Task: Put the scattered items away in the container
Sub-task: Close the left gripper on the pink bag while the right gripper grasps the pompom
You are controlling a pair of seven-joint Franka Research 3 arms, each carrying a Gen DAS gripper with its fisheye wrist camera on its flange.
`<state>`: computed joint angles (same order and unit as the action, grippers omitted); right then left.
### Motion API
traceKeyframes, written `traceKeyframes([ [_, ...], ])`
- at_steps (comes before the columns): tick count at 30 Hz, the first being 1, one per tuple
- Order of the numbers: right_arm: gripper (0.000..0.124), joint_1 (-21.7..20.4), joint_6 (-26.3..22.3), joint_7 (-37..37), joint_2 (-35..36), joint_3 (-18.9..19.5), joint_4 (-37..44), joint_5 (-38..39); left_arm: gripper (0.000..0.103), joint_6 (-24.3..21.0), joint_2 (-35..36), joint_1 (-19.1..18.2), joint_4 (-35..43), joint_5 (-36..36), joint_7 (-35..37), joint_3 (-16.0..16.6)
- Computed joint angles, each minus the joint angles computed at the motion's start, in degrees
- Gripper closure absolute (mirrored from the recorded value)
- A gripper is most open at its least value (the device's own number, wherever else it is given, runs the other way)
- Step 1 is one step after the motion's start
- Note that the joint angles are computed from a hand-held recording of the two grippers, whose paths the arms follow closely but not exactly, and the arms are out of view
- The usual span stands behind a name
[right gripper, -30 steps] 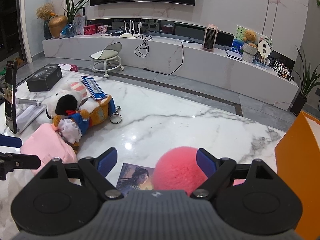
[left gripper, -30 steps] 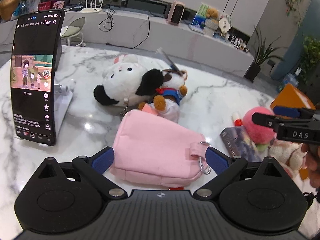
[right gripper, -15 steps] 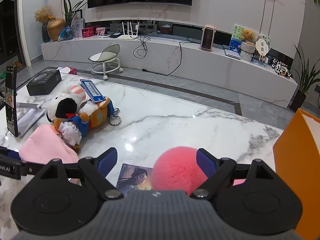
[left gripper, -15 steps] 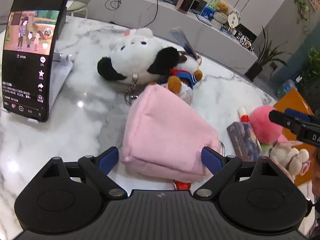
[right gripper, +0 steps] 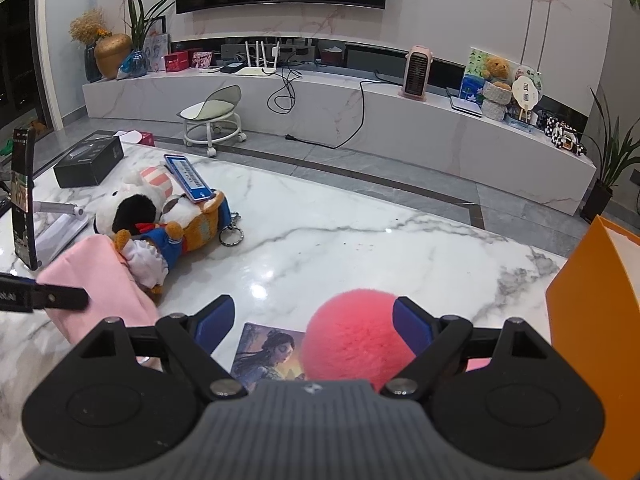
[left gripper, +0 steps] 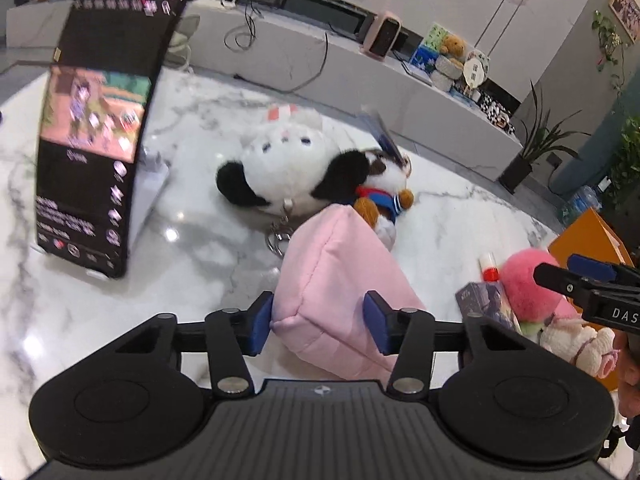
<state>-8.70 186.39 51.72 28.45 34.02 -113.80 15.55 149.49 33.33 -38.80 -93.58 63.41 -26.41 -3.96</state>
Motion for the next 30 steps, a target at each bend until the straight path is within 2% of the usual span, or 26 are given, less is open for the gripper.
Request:
traceKeyframes([
  [3, 0.036, 2.3, -0.2, 0.9, -0.6, -3.0, 0.5, 0.4, 0.059, -0.3, -1.2, -0.4, -0.9, 1.7, -0.8, 0.4],
  [7, 0.036, 9.7, -2.1, 3.7, -1.2, -12.0, 2.5, 1.8, 0.060, -0.8, -1.9, 0.2, -1.2, 2.1, 0.1, -0.4],
  [9, 0.036, 11.7, -3.4, 4.4, -0.7, -14.6, 3.7, 2.6, 0.060, -0.8, -1.6, 0.6, -1.0, 1.5, 0.9, -0.8],
  [14, 0.037, 11.6, -5.7, 2.6, 1.3, -14.0, 5.7, 4.8, 0.060, -0.1, -1.8, 0.8, -1.4, 1.0, 1.0, -0.8],
  [21, 0.049, 16.8, -6.3, 1.8, 4.0, -19.2, 7.8, 3.7, 0.059, 0.6, -2.1, 0.9, -2.0, 0.8, 0.9, -0.9],
  [24, 0.049, 13.4, -5.9, 0.0, 5.9, -15.1, 9.3, 5.9, 0.059, 0.8, -2.1, 1.0, -2.2, 0.7, 0.9, -0.9],
  [30, 0.069, 13.5, -8.3, -0.1, 6.2, -15.0, 11.0, 8.4, 0.058, 1.3, -2.0, 1.2, -2.4, 0.1, 0.8, -0.9],
])
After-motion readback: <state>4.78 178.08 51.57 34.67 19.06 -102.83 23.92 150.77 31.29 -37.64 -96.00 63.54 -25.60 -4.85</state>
